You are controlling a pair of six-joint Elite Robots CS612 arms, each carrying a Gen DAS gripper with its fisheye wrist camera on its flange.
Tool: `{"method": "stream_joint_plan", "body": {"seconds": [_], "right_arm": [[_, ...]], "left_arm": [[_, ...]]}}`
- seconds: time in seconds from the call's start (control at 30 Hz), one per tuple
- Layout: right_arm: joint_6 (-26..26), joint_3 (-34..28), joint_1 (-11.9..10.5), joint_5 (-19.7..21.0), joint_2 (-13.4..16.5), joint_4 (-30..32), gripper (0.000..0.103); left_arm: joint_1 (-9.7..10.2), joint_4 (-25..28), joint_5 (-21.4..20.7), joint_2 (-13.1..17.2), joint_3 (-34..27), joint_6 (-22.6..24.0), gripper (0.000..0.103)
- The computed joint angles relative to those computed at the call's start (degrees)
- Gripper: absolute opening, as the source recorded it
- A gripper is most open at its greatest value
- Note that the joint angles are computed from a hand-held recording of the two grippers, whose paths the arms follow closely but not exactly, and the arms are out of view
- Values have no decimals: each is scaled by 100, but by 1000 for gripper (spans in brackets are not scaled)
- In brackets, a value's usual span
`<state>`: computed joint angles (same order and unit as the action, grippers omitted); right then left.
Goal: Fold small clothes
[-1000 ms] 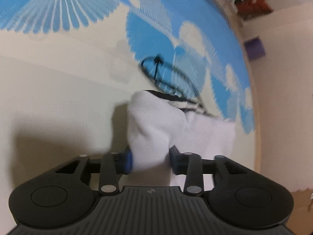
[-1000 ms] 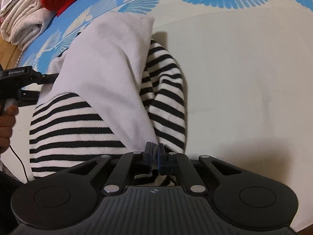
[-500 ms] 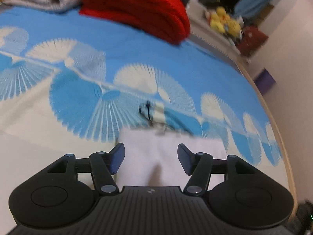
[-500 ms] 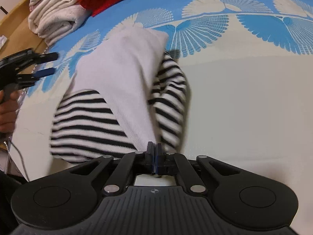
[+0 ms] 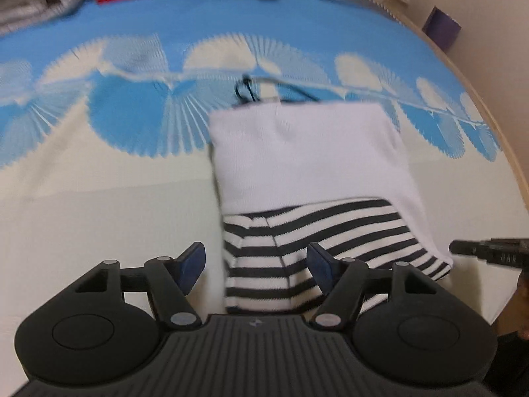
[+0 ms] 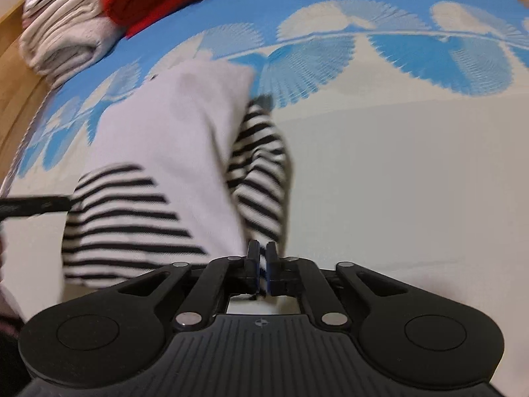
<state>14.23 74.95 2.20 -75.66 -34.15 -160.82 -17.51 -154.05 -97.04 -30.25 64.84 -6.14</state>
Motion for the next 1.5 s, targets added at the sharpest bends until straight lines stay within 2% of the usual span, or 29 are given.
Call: {"method": "stream_joint_plan", "body": {"seconds": [0.03,0.07,0.1,0.17,0.23,0.27,0.33,0.37,0.4,0.43,0.53,0.6,0.77,0.83,0.97,1.03,1.1,1.17,1.23,1.3,1.43,1.5], "right_arm": [[112,31,-10,16,-12,-138,5],[255,76,-29,98,-19,-366,16],[372,115,-38,141,-19,-586,37],[440,164,-15,89,-19,-800,60],[244,111,19,117,-9,-462,59],[133,68,43,122,1,-244,58],[-144,-1,89,119,22,115,54],[-306,-18,115,122,21,263,38],[-462,-37,139,110,21,398,11],[-613,-39,162,85,11,518,6],[-777,6,197,-68,-39,691,5],[-635,51,133,114,-83,828,4],[-742,65,127,33,-106,870,5],[-703,52,173,-233,-106,718,5],[-682,237,232,-863,-186,-76,7],[-841,395,276,-1183,-247,-704,17],[-801,604,323,-1493,-337,-1389,41],[-690,844,339,-1544,-437,-2062,51],[-639,1082,387,-1602,-537,-2625,57],[-630,1322,456,-1683,-629,-3134,69],[-514,1781,625,-2033,-766,-4074,73],[-489,1990,673,-2034,-840,-4334,73]], "left_arm": [[-46,-155,213,-111,138,20,76],[-82,-335,381,-215,295,48,81],[-103,-514,475,-299,450,65,84],[-136,-609,502,-426,690,-106,85],[-149,-496,422,-436,796,-346,85],[-163,-389,450,-410,807,-302,83],[-268,96,1027,-393,773,-71,76],[-292,102,1183,-401,788,2,75],[-292,-67,1191,-422,852,69,76],[-282,-176,1154,-446,901,96,76],[-242,-314,1007,-510,989,28,76],[-230,-388,1001,-536,1042,52,76],[-207,-382,1077,-496,978,84,76],[-193,-439,1084,-501,993,54,76],[-224,-711,1292,-579,1170,182,77],[-247,-1010,1426,-647,1317,380,79],[-274,-1380,1560,-741,1501,461,83],[-303,-1771,1662,-846,1701,386,85],[-350,-2267,1736,-970,1948,290,85],[-425,-2830,1839,-1112,2234,208,89],[-598,-3693,1952,-1413,2774,103,90],[-657,-4042,1782,-1572,3061,100,90]]}}
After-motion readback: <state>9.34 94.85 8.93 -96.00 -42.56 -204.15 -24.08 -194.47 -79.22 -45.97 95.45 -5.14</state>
